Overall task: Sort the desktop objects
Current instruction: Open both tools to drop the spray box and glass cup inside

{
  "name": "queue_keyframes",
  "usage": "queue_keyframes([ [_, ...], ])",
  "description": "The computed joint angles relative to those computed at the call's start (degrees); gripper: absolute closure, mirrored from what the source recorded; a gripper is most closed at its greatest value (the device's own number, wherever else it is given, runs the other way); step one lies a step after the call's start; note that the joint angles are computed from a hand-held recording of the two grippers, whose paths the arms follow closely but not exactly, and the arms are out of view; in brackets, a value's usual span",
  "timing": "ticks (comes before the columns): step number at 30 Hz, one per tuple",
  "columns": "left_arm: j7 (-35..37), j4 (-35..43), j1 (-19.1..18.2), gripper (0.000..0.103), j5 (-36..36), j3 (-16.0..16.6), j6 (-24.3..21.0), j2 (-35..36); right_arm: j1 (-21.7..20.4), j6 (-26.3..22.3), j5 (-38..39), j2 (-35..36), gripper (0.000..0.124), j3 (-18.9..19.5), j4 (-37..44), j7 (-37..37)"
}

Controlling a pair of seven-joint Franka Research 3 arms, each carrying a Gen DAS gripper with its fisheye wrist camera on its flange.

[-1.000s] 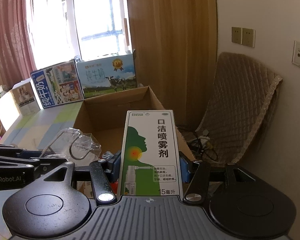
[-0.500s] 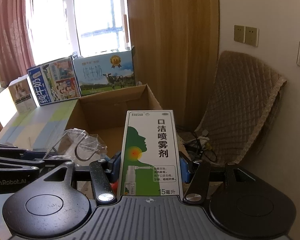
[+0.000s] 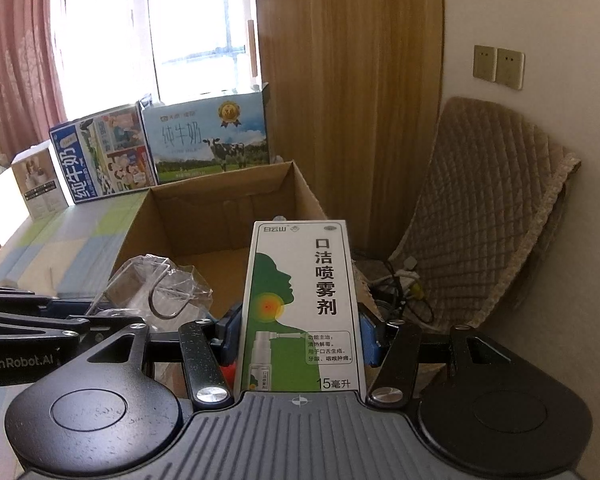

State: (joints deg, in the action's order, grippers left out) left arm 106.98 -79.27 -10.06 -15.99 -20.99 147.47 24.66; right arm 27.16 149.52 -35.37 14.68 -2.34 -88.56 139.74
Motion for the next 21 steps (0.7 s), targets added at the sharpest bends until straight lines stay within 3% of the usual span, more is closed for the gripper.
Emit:
queue_keyframes([
  [14,0.3,2.48,0.12,0.076,0.25,-0.45,-0.62,2.25,0.64,-0.42,0.36,1.54,0.071,-0.58,1.86,-0.7],
  [17,0.38,1.81,-0.05,0.063,0.4,-0.24,0.59,1.98,0.64,-0.44,0.47,1.71,0.071,-0.65,2.05,-0.91],
  [21,0.27,-0.8,0.14,0.063,1.25,0.1,3.62,0.4,0.56,-0.16,0.92,1.69,0.071,-0.64,1.91,-1.32],
])
